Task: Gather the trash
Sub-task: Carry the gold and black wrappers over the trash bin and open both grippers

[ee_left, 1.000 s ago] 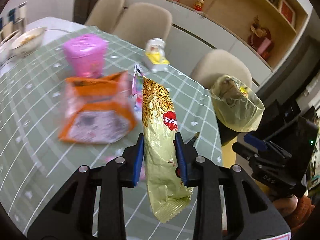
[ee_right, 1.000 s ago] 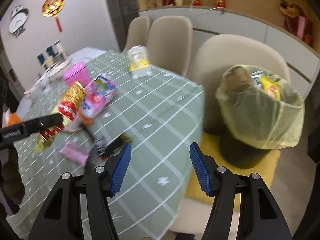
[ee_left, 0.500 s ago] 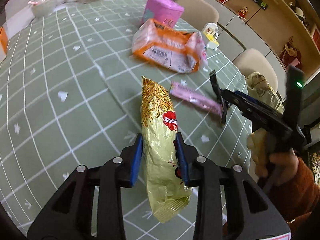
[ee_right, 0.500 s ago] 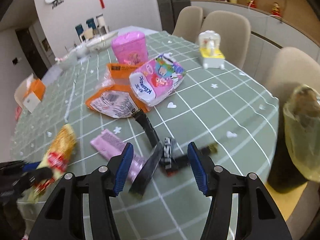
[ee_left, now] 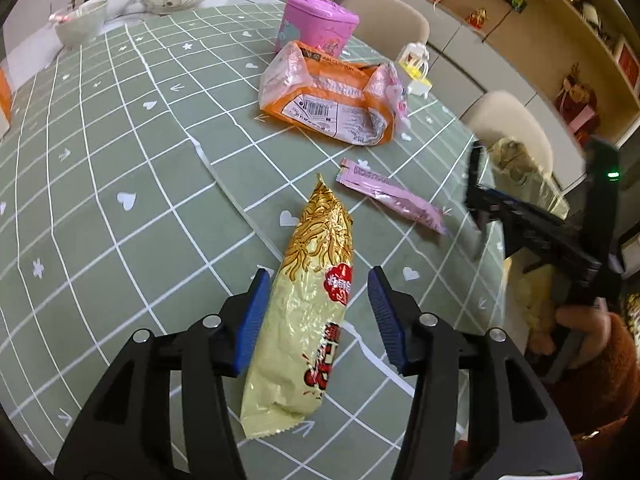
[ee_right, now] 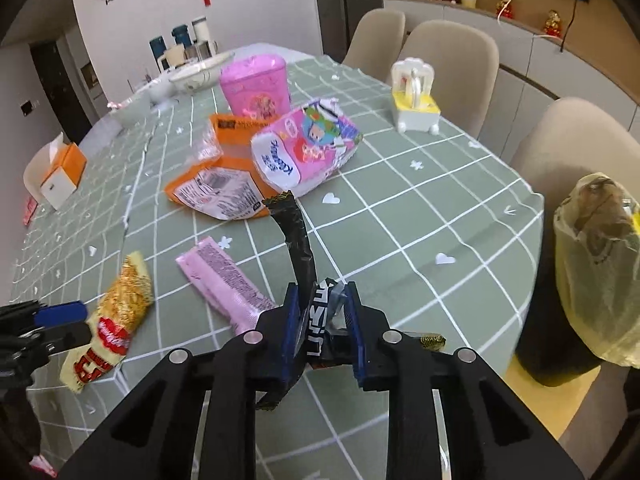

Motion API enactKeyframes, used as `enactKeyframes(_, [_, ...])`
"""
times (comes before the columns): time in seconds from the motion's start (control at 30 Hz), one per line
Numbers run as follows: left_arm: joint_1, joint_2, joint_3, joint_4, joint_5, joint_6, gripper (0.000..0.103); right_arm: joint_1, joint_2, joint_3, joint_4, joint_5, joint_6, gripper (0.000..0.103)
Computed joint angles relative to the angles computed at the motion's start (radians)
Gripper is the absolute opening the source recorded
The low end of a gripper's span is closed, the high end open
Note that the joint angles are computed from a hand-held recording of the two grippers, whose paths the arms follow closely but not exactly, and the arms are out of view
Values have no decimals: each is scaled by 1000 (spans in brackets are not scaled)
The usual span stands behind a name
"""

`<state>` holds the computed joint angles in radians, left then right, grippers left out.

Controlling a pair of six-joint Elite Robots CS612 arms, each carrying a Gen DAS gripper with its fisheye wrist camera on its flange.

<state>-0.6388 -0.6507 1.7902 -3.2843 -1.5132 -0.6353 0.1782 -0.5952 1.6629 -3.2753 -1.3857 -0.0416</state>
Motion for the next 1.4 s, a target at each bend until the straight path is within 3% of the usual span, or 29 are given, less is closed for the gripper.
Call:
enactKeyframes(0.17, [-11, 6, -39, 114, 49, 77, 48, -10, -24, 43, -38, 10, 18, 22])
enactKeyframes(0.27, [-8, 13, -59, 157, 37, 94, 39, -12, -36, 65, -50, 3, 7, 22])
enactKeyframes(0.37, [-2, 9, -58, 148, 15, 79, 31, -18, -51, 93, -76, -3, 7, 22])
enactKeyframes(0.7, [-27, -43, -78, -61, 57, 134, 30, -55, -133, 175, -238, -24, 13, 22])
enactKeyframes(0.93, [-53, -30, -193, -104, 22, 179, 31, -113, -190, 217, -343, -59, -2, 22])
enactKeyframes(1.1, [-82, 5, -296, -112, -3, 234, 31, -174, -220, 238, -412, -67, -6, 22])
enactKeyframes(1.4, [-120, 107, -534, 8, -47, 269, 31, -277, -223, 228, -457, -46, -29, 22])
